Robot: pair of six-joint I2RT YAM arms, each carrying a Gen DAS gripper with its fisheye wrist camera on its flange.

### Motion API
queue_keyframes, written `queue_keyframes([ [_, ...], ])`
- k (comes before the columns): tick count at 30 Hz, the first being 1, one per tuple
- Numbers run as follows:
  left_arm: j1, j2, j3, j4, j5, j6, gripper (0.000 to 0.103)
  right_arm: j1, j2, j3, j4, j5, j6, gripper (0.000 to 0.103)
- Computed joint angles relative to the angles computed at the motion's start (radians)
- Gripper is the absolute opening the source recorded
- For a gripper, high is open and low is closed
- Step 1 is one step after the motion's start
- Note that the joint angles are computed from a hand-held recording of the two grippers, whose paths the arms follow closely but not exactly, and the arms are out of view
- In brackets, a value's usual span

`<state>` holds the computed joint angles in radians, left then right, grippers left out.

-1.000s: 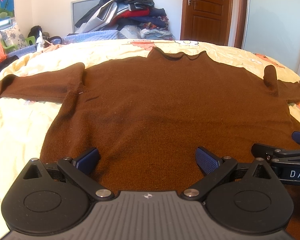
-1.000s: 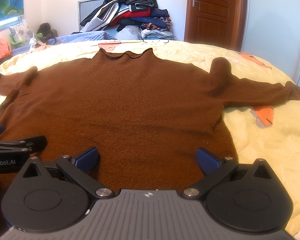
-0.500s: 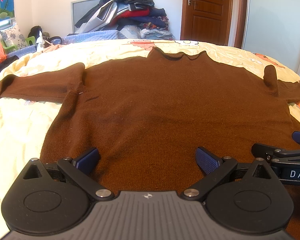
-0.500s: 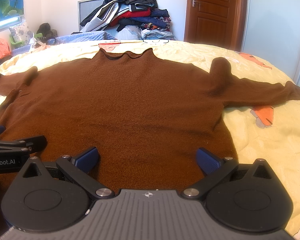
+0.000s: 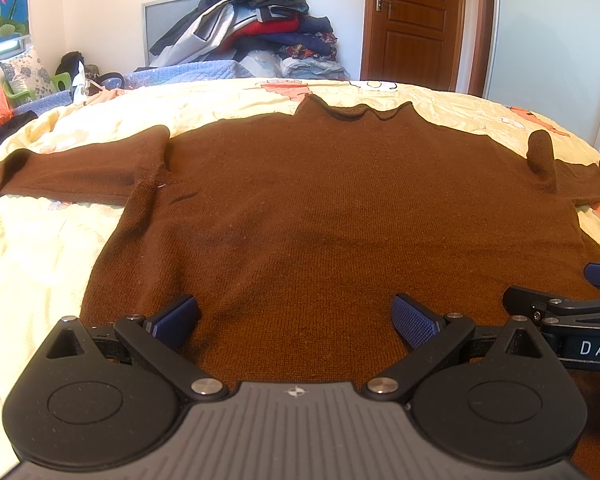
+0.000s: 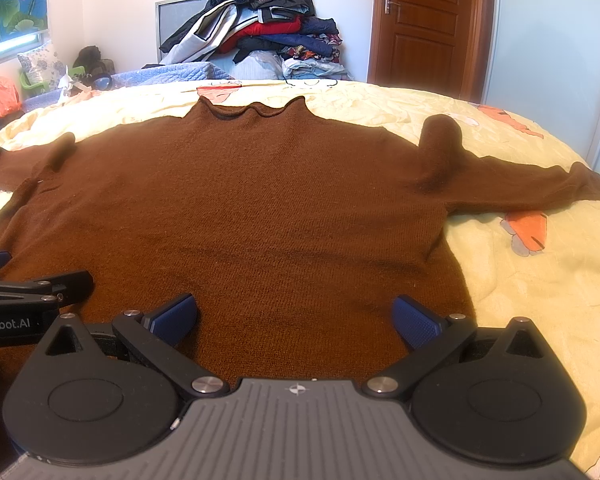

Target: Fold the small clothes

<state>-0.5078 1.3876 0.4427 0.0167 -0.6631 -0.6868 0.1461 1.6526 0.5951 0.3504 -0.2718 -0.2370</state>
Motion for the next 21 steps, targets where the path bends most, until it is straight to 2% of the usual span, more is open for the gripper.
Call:
queue_keyframes([
  [15,0.001,0.002,0.000,0.002,0.001,0.001,0.103,0.002,-0.003,0.005,-0.013,0.002,-0.003,0.103],
  [18,0.001,0.002,0.000,0.003,0.001,0.001,0.103,-0.043,-0.022,0.068,-0.144,-0.077,-0.027,0.103],
  [21,0.000,0.003,0.002,0.004,0.003,0.001,0.103,-0.187,-0.006,0.186,-0.232,-0.276,0.028,0.103],
])
